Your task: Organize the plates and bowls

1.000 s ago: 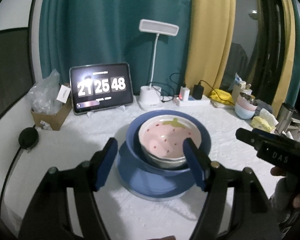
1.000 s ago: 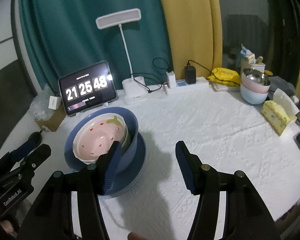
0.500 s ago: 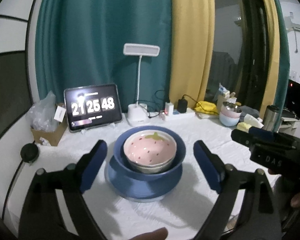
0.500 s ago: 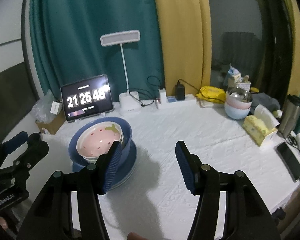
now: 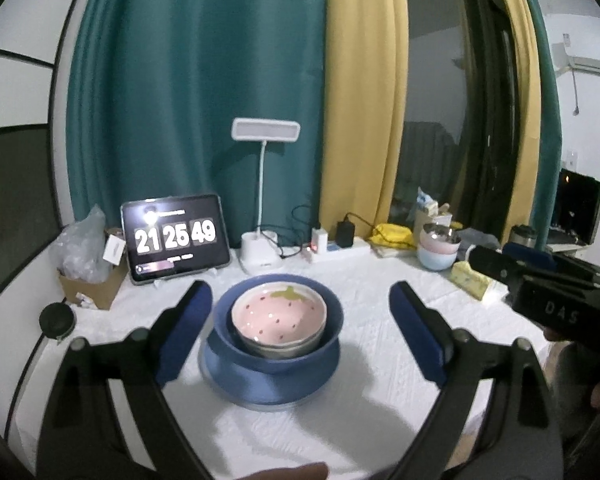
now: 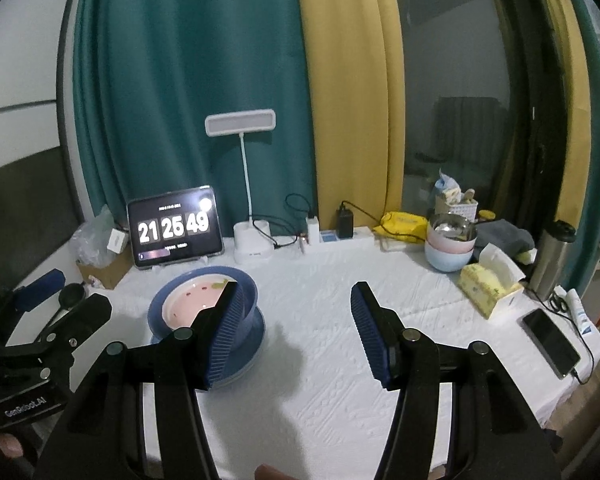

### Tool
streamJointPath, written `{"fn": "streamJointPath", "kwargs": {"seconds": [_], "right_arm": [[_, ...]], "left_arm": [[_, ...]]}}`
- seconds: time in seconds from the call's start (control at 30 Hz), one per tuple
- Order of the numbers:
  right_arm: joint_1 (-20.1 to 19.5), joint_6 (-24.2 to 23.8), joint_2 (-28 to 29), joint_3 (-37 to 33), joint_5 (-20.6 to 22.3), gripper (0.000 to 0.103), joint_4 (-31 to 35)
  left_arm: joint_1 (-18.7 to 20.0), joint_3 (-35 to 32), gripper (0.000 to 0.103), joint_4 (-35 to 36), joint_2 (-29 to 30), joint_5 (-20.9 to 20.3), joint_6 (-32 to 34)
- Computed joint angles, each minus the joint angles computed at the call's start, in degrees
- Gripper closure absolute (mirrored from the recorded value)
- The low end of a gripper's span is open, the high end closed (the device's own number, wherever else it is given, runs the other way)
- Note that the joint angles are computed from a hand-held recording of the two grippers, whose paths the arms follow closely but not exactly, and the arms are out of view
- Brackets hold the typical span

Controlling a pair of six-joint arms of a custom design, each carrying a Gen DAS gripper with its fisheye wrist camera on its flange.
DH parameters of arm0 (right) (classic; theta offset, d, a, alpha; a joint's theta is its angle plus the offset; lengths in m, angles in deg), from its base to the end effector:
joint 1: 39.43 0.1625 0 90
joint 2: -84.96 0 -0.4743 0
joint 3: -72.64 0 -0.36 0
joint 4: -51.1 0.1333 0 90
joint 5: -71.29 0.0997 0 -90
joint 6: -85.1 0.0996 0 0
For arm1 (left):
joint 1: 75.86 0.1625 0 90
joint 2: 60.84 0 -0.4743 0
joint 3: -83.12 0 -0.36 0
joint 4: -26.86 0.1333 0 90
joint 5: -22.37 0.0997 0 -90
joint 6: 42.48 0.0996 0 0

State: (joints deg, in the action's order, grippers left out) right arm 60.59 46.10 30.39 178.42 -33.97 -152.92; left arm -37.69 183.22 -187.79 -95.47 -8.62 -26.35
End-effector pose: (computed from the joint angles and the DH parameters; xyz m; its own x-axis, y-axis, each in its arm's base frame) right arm 0.2153 -0.6032 0.3131 -0.7199 -0.2345 0.6532 -0.6853 0.3891 -0.6156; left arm -0.3640 -0.5643 0.1639 -0.7498 0.0398 -0.6605 0.6361 0.3181 -0.7030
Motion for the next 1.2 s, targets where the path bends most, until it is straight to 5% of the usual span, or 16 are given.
{"fn": "streamJointPath", "kwargs": {"seconds": [0.63, 1.2], "right_arm": [[1.2, -0.7, -2.6, 2.7, 1.3, 0.044, -4.3], [2.0, -1.9, -4.1, 4.3, 2.6, 0.043, -7.6]], "left_arm": [[-3.4, -1.2, 0.011, -9.3, 0.5, 2.3, 9.0], [-5.1, -1.6, 0.011, -10.3, -0.3, 3.1, 10.1]]}}
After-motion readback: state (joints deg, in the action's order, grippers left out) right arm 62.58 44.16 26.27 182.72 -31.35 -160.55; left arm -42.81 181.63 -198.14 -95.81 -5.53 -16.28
